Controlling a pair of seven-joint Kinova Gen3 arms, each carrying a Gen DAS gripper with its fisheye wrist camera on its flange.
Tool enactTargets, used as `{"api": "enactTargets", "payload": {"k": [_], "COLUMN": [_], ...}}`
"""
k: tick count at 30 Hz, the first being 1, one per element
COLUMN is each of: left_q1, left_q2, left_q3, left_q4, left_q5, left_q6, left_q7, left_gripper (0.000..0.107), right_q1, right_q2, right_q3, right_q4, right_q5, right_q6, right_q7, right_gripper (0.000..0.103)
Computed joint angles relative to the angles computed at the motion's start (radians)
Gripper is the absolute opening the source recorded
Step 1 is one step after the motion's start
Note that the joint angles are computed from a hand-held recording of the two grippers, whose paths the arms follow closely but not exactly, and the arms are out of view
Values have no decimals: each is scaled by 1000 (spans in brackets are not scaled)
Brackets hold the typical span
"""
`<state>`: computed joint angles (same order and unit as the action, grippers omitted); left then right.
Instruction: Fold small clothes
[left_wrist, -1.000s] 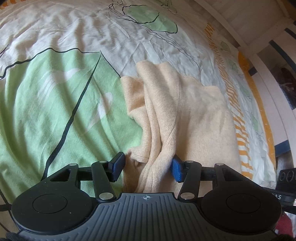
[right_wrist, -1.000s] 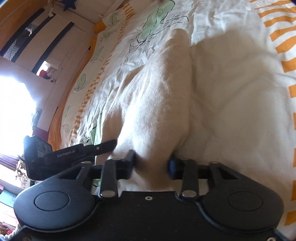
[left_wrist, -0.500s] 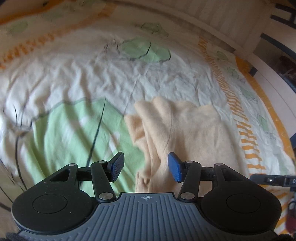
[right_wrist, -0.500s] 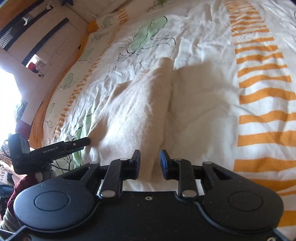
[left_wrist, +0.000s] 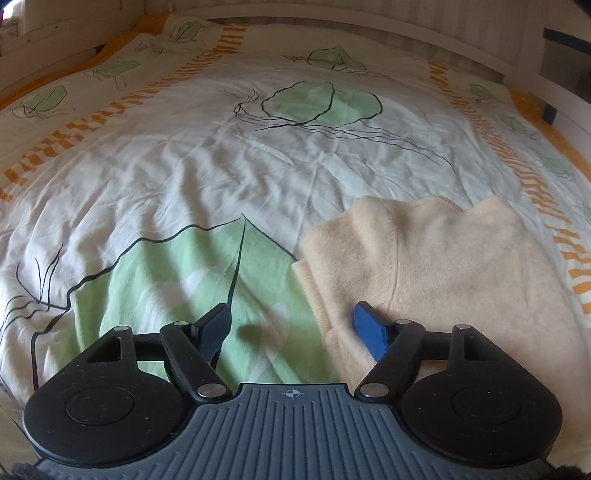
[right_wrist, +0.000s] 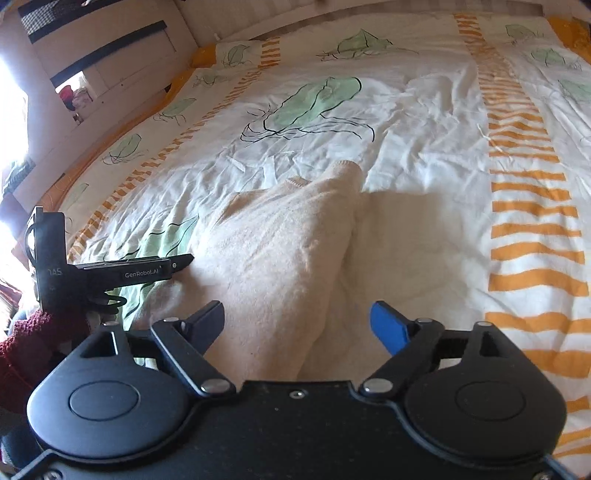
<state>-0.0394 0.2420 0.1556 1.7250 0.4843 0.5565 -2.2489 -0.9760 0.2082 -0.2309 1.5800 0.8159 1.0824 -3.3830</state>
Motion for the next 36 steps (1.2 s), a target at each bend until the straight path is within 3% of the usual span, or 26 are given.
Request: {"api": "enactTargets", "payload": {"k": [3, 8, 13, 17, 19, 24, 30, 32, 36], "left_q1": [-5, -5, -17, -28, -96, -320, -573, -637, -783], "left_q2": [15, 24, 35, 38, 39, -17, -166, -237, -419], "left_q3": [-7, -7, -6, -4, 62, 293, 571, 664, 847], "left_q4": [-29, -41, -48, -64, -81, -58, 9, 22, 53], "left_q5": [5, 8, 26, 41, 38, 36, 3, -76, -239], "left_q6": [42, 56, 71, 101, 139, 184, 234, 237, 229], "left_q7": [26, 43, 57, 68, 81, 97, 117, 194, 331], "left_gripper": [77, 78, 83, 82, 81, 82, 82, 82, 82], "right_q1": [6, 66, 262, 281, 230, -1, -278, -323, -320], "right_q2": [29, 82, 144, 149, 138, 112, 135, 141, 171], "right_q3": [14, 61, -37, -101, -94, 44, 229, 233, 130], "right_q4": [-35, -58, -49, -75, -90, -110, -194, -226, -302], "right_q5": [47, 81, -27, 29, 87, 185, 144, 132, 152], "right_q6": [-3, -157, -332, -263, -182, 21, 265, 347, 505], "right_q7": [70, 181, 319, 302, 233, 122, 101, 76, 50], "right_gripper": [103, 103, 103, 103, 103, 103, 103, 103, 102]}}
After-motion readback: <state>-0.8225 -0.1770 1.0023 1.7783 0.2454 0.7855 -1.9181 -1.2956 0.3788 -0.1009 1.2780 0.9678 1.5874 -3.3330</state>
